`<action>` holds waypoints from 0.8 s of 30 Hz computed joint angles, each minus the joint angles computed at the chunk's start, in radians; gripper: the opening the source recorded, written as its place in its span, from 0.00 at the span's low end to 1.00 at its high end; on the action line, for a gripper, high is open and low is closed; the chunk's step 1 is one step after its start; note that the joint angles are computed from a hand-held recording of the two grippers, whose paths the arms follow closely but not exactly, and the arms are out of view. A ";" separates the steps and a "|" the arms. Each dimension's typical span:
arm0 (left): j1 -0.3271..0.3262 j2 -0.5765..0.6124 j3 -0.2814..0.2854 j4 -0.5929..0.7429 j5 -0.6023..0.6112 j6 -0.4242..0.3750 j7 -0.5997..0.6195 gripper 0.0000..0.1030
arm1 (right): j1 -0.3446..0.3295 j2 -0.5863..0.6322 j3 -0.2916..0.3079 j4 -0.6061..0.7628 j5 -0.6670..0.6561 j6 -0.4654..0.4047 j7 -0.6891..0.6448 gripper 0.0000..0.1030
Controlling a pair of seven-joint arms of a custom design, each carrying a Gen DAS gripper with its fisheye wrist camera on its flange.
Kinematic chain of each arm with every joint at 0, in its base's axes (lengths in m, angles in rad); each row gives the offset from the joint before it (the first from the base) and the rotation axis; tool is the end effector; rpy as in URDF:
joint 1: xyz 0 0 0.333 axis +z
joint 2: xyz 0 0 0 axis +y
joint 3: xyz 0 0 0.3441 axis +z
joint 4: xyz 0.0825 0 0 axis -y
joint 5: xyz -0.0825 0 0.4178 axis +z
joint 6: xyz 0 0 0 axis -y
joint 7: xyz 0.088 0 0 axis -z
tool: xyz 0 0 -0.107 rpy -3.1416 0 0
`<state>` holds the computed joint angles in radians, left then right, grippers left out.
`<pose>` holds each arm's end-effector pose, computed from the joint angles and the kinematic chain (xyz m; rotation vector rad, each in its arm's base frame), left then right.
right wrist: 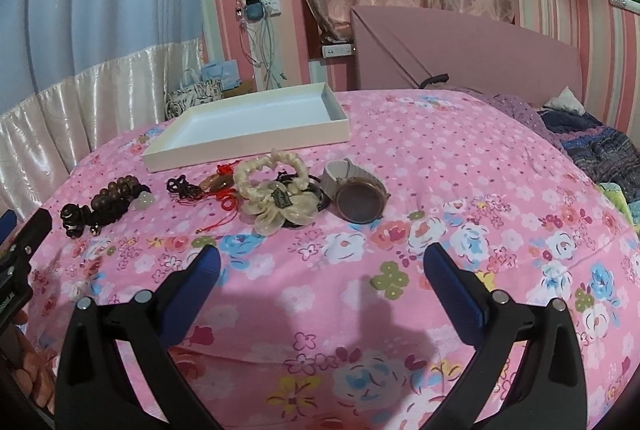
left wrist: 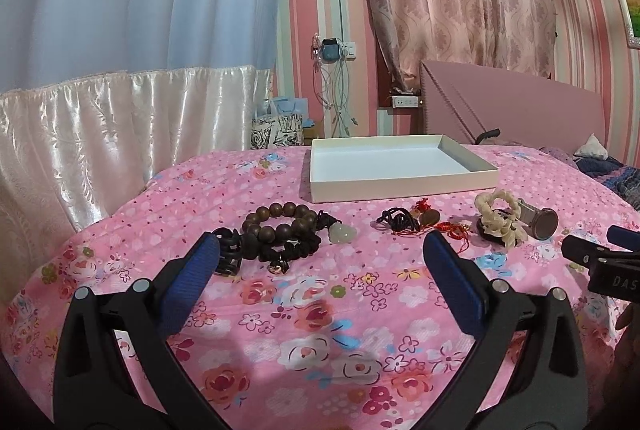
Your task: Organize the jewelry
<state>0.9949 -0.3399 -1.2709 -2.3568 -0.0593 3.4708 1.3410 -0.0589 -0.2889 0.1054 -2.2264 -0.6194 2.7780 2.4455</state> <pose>0.5205 -0.1960 0.5220 -1.3123 1.5841 -1.0721 0.5346 0.0562 0.5984 -1.3852 1.9415 -0.9052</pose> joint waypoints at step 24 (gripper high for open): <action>-0.109 0.070 0.098 0.020 -0.011 -0.098 0.041 0.97 | 0.055 0.051 -0.069 0.063 0.086 -0.043 -0.178 0.82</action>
<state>0.8859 -0.2697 -1.1728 -2.3366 -0.0703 3.3726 1.3824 -0.0042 -0.2379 0.0360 -2.1635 -0.5330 2.7345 2.2671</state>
